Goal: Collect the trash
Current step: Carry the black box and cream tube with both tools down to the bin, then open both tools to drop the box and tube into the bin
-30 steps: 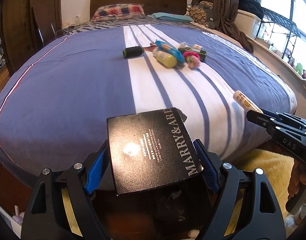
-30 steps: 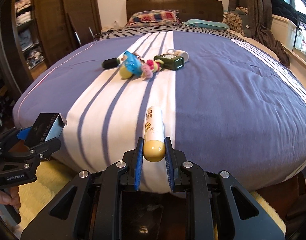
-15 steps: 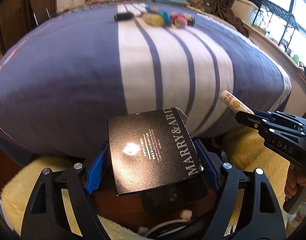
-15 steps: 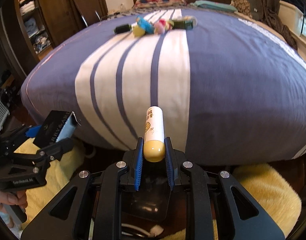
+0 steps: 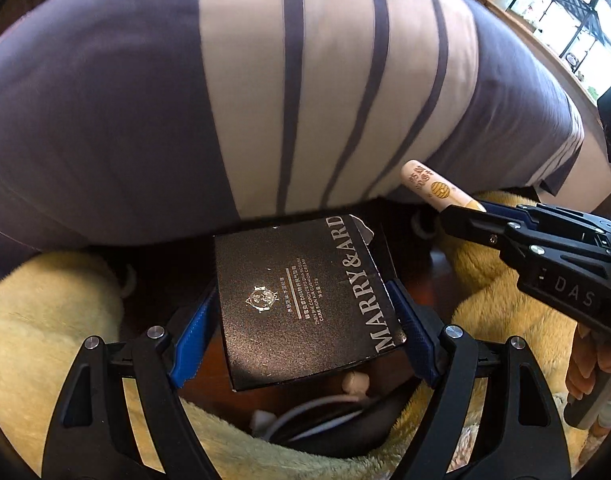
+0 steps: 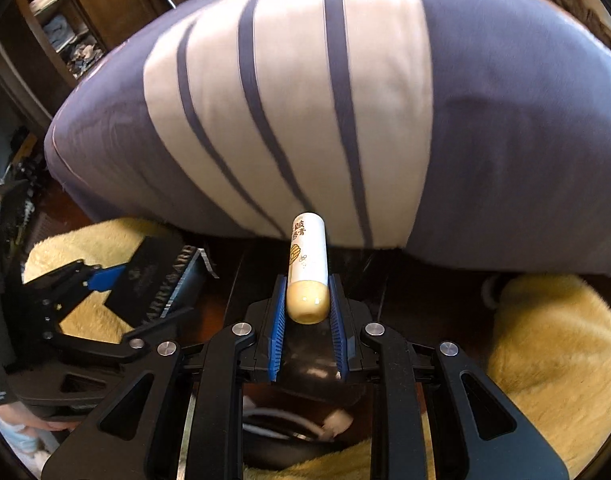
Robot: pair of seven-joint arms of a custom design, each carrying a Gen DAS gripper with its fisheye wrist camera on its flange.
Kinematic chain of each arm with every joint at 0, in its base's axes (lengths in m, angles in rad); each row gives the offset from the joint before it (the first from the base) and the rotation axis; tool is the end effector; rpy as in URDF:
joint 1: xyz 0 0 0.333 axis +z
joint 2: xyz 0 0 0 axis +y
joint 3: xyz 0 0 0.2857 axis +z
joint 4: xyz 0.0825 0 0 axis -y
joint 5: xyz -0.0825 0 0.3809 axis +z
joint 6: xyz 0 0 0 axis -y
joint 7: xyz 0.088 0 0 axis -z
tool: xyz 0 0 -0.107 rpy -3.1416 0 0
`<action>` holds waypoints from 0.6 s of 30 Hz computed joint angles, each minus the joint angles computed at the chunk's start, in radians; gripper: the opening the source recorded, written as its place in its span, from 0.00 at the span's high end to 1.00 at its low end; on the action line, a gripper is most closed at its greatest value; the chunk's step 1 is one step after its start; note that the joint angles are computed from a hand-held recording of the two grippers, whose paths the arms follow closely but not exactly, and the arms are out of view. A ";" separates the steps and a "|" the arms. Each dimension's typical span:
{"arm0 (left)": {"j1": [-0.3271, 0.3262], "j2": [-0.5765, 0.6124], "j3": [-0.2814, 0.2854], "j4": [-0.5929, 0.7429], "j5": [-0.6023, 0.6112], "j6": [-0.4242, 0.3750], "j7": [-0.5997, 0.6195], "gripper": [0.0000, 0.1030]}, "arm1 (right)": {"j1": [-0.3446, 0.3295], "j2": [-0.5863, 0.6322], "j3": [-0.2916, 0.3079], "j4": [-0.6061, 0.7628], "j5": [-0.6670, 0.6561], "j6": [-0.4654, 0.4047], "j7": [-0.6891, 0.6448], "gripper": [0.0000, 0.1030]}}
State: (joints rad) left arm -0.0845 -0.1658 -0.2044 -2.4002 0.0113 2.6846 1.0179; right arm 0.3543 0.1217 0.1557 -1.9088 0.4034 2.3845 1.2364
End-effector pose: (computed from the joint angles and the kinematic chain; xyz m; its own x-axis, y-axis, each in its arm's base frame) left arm 0.4896 -0.1467 0.3989 0.2050 -0.9600 0.1905 -0.8819 -0.2656 -0.3894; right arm 0.5357 0.3008 0.4433 0.5847 -0.7706 -0.2536 -0.7897 -0.4691 -0.3954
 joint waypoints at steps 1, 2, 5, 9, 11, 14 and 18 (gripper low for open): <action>-0.005 0.015 0.004 0.009 -0.017 -0.008 0.013 0.25 | 0.000 0.006 0.000 0.006 0.000 -0.019 0.007 0.79; -0.008 0.028 0.008 0.017 -0.031 -0.015 0.025 0.25 | -0.001 0.015 0.000 0.014 0.000 -0.039 0.014 0.79; -0.012 0.068 0.013 0.048 -0.040 -0.043 0.035 0.25 | 0.004 0.035 0.001 0.025 -0.032 -0.058 0.048 0.79; -0.021 0.075 0.024 0.037 -0.088 -0.064 0.071 0.25 | 0.003 0.069 0.005 0.057 -0.051 -0.085 0.088 0.79; -0.022 0.095 0.027 0.049 -0.100 -0.071 0.084 0.25 | 0.001 0.094 0.006 0.090 -0.061 -0.104 0.107 0.79; -0.027 0.100 0.031 0.046 -0.143 -0.071 0.113 0.24 | -0.006 0.114 0.010 0.118 -0.062 -0.129 0.123 0.77; -0.026 0.103 0.034 0.041 -0.168 -0.070 0.124 0.21 | -0.021 0.112 0.014 0.109 -0.039 -0.108 0.100 0.77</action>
State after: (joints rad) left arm -0.1106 -0.0627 -0.1700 -2.3593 -0.1564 2.6146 1.1421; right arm 0.3335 0.2335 0.1695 -1.7999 0.3645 2.2762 1.3366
